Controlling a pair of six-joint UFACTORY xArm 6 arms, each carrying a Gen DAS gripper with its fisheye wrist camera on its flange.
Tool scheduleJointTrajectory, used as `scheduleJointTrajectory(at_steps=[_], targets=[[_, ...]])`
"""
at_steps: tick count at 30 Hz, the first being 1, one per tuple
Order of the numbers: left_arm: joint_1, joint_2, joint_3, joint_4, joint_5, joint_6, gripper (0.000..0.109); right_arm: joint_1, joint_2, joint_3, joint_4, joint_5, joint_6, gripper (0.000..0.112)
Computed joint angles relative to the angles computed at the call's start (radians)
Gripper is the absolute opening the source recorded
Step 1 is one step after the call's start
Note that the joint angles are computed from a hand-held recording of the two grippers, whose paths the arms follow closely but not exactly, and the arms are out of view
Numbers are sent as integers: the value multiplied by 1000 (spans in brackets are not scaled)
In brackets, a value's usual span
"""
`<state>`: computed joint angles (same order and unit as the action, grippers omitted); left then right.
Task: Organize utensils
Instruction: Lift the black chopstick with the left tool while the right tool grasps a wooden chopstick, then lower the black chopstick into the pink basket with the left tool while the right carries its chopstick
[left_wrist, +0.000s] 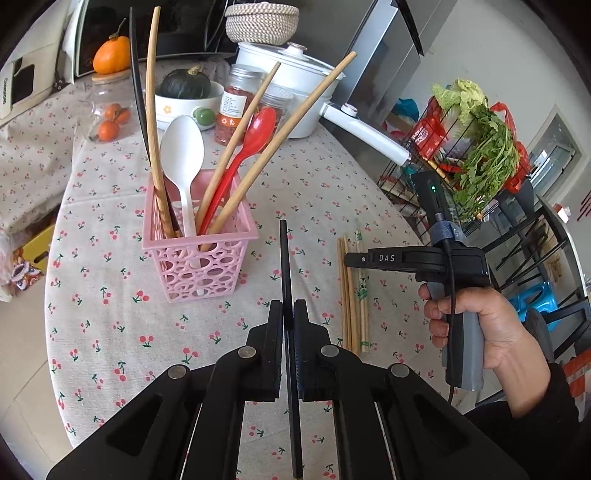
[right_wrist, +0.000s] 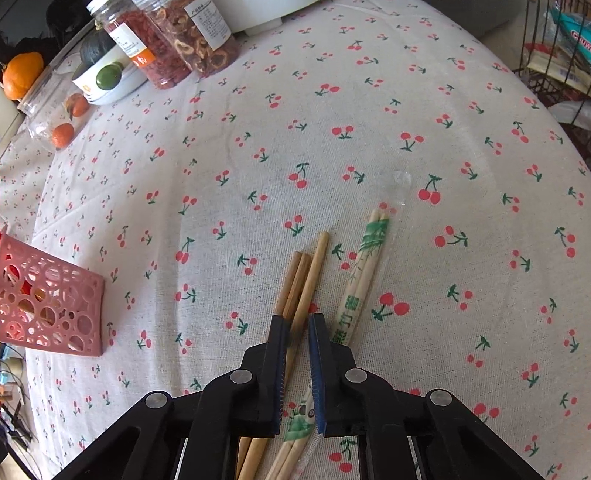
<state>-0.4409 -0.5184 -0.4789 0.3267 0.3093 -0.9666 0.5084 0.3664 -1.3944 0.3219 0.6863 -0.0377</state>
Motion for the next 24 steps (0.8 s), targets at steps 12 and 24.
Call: scheduleJointTrajectory(at_steps=[12, 24], targets=[[5, 21, -11, -7, 12, 7, 5, 58, 9, -17, -346, 21, 197, 14], [-36, -107, 1, 156, 96, -141, 5, 31, -169, 162, 26, -144, -102, 5]])
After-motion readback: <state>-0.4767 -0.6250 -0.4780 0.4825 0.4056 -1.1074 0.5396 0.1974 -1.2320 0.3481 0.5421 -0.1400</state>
